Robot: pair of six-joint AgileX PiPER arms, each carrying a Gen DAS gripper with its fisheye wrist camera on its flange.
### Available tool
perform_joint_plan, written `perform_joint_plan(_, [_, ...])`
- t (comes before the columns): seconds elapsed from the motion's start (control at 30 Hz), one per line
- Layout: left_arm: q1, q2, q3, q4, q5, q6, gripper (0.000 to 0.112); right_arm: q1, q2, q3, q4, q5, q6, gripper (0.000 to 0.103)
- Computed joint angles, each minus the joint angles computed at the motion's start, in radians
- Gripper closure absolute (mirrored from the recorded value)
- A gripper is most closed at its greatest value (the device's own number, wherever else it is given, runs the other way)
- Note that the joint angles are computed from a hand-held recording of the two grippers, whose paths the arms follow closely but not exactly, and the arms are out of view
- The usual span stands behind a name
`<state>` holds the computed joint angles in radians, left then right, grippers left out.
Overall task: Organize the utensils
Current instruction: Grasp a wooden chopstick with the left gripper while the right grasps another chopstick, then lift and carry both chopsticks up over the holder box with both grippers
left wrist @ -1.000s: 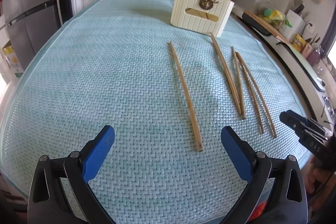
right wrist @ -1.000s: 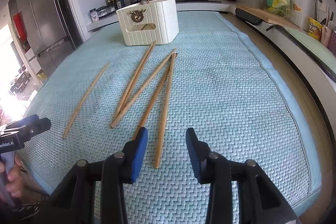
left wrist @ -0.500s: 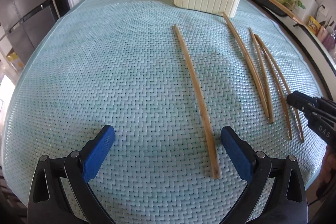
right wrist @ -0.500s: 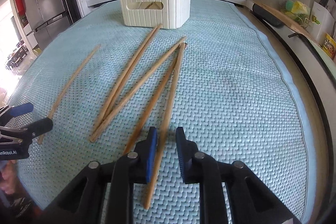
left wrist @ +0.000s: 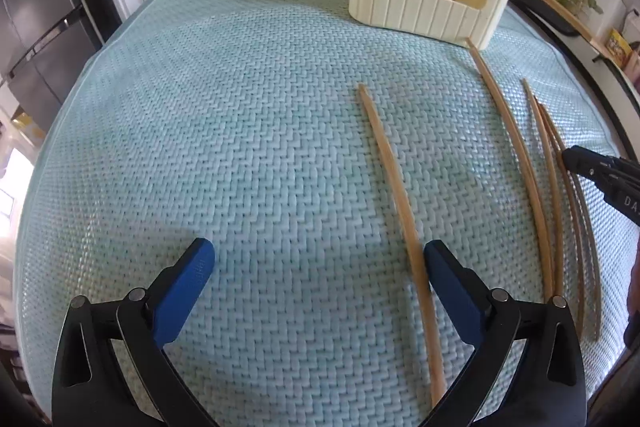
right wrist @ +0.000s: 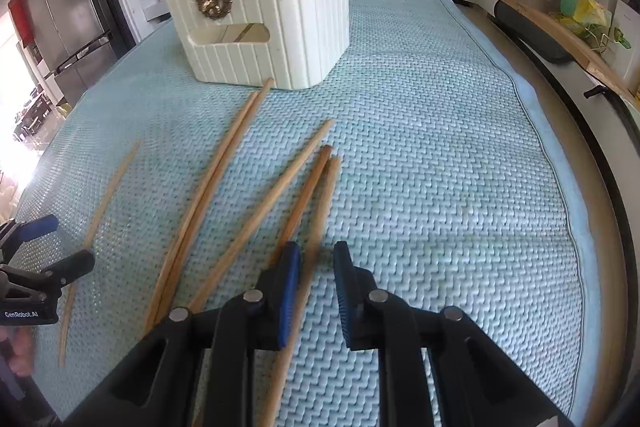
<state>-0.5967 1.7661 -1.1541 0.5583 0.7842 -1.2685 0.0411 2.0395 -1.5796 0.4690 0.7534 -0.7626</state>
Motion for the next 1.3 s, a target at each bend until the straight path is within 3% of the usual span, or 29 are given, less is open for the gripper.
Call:
perform_joint_plan(0.17, [0.088, 0.025, -0.039, -0.062, -0.031, 0.144, 0.010, 0.019, 0.062, -0.108, -0.051, 0.034, 0.059, 0.087])
perform_joint_plan(0.37, [0.139, 0.089, -0.153, -0.159, 0.011, 0.299, 0.011, 0.041, 0.103, -0.199, -0.109, 0.085, 0.111, 0.087])
perform_joint_plan(0.57, [0.136, 0.138, -0.269, -0.215, 0.051, 0.404, 0.042, 0.061, 0.168, -0.330, -0.167, 0.165, 0.173, 0.087])
perform_joint_plan(0.67, [0.127, 0.160, -0.314, -0.232, 0.062, 0.430, 0.064, 0.074, 0.192, -0.379, -0.203, 0.191, 0.194, 0.088])
perform_joint_plan(0.8, [0.135, 0.186, -0.366, -0.282, 0.068, 0.486, 0.105, 0.081, 0.229, -0.450, -0.213, 0.230, 0.212, 0.096])
perform_joint_plan(1.07, [0.170, 0.067, -0.195, -0.304, -0.098, 0.441, 0.109, 0.024, 0.259, -0.524, -0.093, 0.307, 0.181, 0.096])
perform_joint_plan(1.3, [0.139, -0.153, -0.078, -0.203, -0.142, 0.350, 0.109, -0.055, 0.098, -0.372, 0.109, 0.301, 0.041, 0.096])
